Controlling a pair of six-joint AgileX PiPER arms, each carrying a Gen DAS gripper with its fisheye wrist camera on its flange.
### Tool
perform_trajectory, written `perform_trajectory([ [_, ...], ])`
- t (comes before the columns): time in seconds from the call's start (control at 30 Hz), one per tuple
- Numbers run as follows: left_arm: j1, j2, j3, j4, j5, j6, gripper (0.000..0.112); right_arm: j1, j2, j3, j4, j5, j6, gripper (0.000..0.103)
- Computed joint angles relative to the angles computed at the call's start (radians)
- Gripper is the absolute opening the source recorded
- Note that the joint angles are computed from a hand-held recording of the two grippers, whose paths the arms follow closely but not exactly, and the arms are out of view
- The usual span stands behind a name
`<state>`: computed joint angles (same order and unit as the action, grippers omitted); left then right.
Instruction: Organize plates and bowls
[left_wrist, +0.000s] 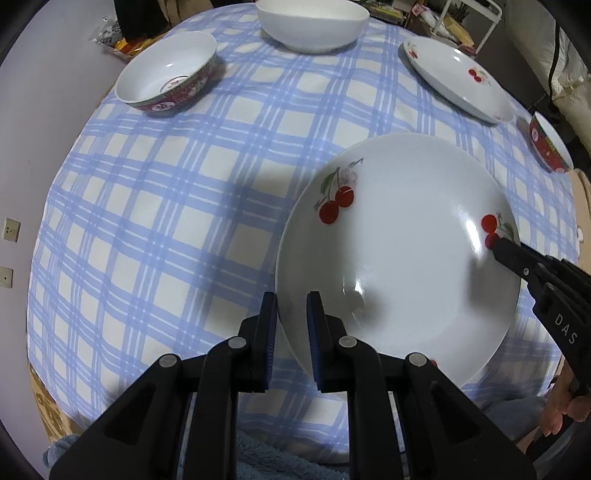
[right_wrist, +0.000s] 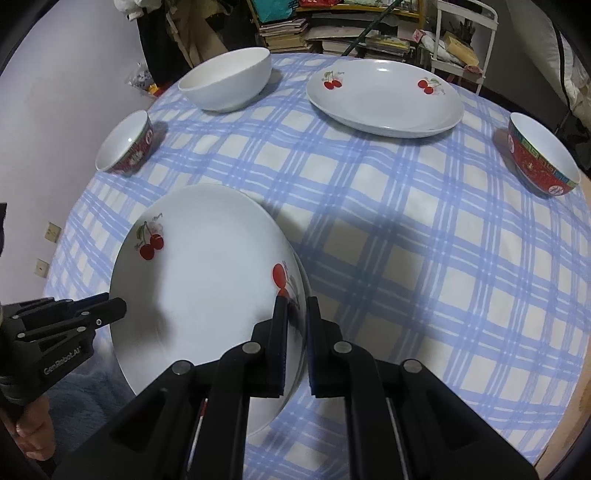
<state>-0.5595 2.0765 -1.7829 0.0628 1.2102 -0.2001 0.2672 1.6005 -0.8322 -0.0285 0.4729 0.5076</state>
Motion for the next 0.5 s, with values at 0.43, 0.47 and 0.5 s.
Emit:
perform_trajectory([
  [0.43,-0.020,-0.003,0.020,0.027,-0.037,-0.009,0.011,-0.048,-0.035,-0.004,0.041,-0.003,-0.025,0.008],
  [0.47,-0.020,-0.007,0.021,0.026,-0.040,-0.006,0.011,-0.063,-0.042,-0.004,0.064,-0.003,-0.044,0.008],
  [0.5,-0.022,-0.008,0.021,0.026,-0.039,-0.003,0.011,-0.081,-0.048,-0.004,0.093,-0.001,-0.073,0.008],
])
